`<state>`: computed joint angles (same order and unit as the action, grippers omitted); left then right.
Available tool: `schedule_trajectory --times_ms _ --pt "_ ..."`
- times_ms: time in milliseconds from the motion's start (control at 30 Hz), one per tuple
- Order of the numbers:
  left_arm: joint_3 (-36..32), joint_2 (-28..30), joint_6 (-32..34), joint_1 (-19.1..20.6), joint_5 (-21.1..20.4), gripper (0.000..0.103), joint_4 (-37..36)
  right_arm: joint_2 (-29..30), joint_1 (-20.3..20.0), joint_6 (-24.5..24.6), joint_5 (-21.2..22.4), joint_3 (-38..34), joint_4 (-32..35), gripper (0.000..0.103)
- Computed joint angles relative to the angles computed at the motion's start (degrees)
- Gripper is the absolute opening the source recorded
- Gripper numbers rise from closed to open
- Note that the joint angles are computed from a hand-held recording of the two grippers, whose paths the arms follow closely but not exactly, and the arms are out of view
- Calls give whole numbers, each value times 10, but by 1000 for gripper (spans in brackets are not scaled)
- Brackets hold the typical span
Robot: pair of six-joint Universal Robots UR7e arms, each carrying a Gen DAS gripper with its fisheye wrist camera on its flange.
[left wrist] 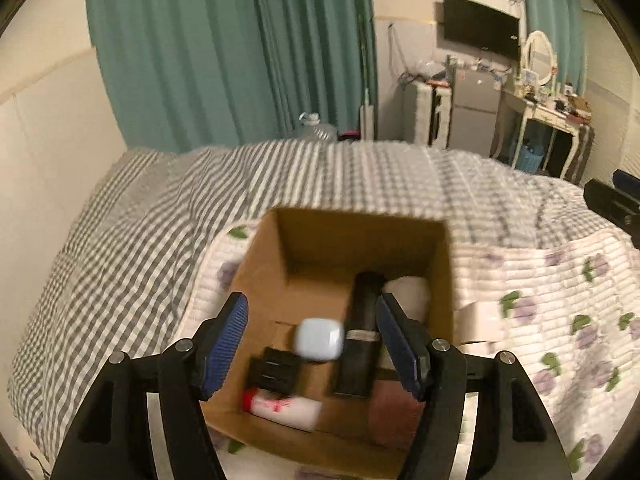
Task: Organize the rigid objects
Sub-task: 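Grasp the white charger plug with the left tool while the right tool approaches the white block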
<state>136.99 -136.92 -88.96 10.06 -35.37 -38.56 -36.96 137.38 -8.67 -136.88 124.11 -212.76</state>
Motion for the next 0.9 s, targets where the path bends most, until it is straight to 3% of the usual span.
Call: schedule_trajectory --times_ms 100,200,367,500,600,700,900 --pt "13 27 -38 -55 -31 69 -27 -37 -6 -21 -22 49 -40 102" --pt "38 60 -58 -85 -51 69 -90 -77 -27 -29 -13 96 -53 102" --pt "100 142 -41 -81 -77 69 -265 -97 -78 -81 20 157 -109 102" --pt "151 222 -18 -37 -81 69 -402 -85 -138 -130 77 192 -165 102" --pt "178 296 12 18 -76 69 -498 -66 -177 -161 129 199 -188 102" --pt "192 357 11 56 -57 69 -553 -39 -214 -210 172 188 -180 102" --pt "217 407 31 129 -23 69 -667 -3 -271 -294 257 143 -124 102"
